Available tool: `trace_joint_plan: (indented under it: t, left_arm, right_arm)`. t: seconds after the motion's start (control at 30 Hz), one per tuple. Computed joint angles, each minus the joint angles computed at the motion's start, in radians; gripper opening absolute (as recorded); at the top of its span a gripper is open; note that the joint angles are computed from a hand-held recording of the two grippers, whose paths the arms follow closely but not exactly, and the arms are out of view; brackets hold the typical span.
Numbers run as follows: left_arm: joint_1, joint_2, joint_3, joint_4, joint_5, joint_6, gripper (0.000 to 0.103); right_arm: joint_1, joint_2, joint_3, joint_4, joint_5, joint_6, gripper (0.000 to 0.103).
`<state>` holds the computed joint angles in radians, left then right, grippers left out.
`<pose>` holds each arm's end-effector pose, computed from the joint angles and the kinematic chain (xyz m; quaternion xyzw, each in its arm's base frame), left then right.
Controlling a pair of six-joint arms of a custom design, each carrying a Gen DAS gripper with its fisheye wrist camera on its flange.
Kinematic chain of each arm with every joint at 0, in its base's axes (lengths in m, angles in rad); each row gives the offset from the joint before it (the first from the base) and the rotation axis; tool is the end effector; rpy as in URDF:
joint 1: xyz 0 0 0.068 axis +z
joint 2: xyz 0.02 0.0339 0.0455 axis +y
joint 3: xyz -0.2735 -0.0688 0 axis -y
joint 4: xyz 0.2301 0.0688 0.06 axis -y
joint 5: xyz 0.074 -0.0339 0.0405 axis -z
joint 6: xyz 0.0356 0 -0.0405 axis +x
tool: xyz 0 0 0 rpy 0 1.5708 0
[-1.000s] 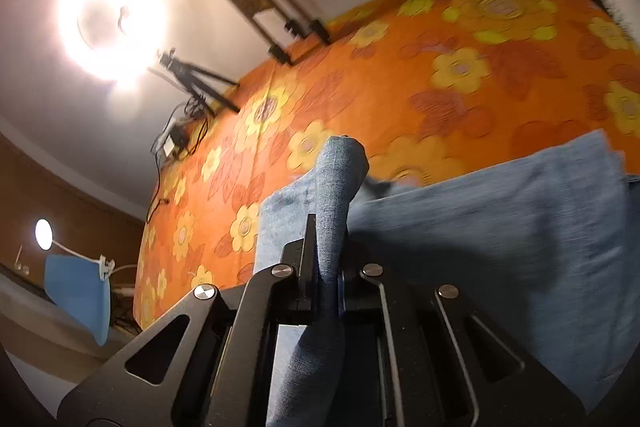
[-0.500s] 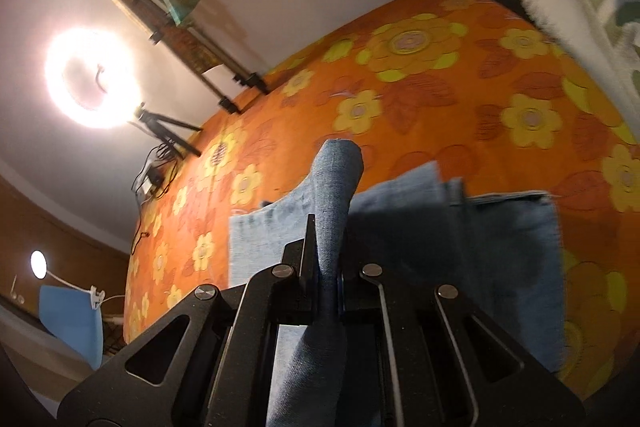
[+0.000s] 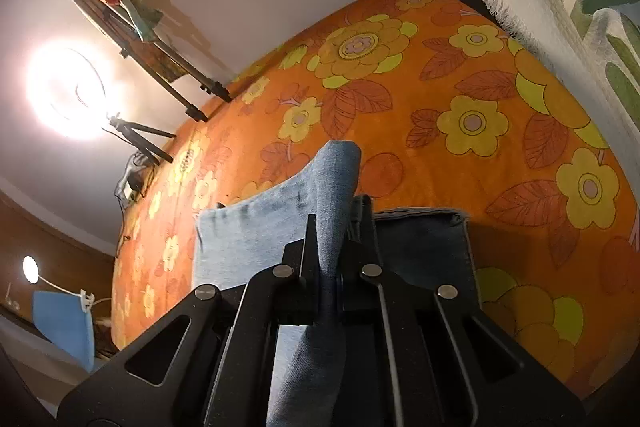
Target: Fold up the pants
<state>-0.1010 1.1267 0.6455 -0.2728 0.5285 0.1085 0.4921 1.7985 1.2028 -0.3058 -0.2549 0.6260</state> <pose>0.2077 -0.0391 0.2355 0.1958 0.8702 -0.2383 0.3842 0.3246 0.1842 0.2154 0.0210 0.9376 0.2746 0.2125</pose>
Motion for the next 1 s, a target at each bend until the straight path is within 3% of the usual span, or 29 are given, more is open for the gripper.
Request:
trace_joint_plan:
  t: [0.17, 0.33, 0.47, 0.67, 0.73, 1.0]
  left_arm:
    - [-0.026, 0.036, 0.015, 0.021, -0.003, -0.028, 0.011]
    - [-0.04, 0.081, 0.018, 0.035, 0.007, -0.058, 0.011]
    - [-0.049, 0.096, 0.013, 0.05, 0.006, -0.061, 0.011]
    - [-0.118, 0.092, 0.004, 0.059, -0.026, -0.056, 0.024]
    - [-0.136, 0.09, -0.001, 0.041, -0.005, -0.039, 0.025]
    - [-0.214, -0.066, -0.032, -0.083, -0.07, 0.018, 0.029]
  right_arm:
    - [-0.025, 0.009, -0.002, 0.003, -0.012, -0.041, 0.007]
    - [-0.033, -0.03, -0.005, -0.034, 0.074, -0.064, 0.012]
    - [-0.057, -0.09, -0.042, -0.032, 0.079, -0.065, 0.012]
    - [-0.074, -0.164, -0.085, -0.049, 0.076, -0.066, 0.012]
    - [-0.074, -0.182, -0.096, -0.056, 0.073, -0.071, 0.012]
    - [-0.045, -0.21, -0.122, -0.084, 0.086, -0.083, 0.012]
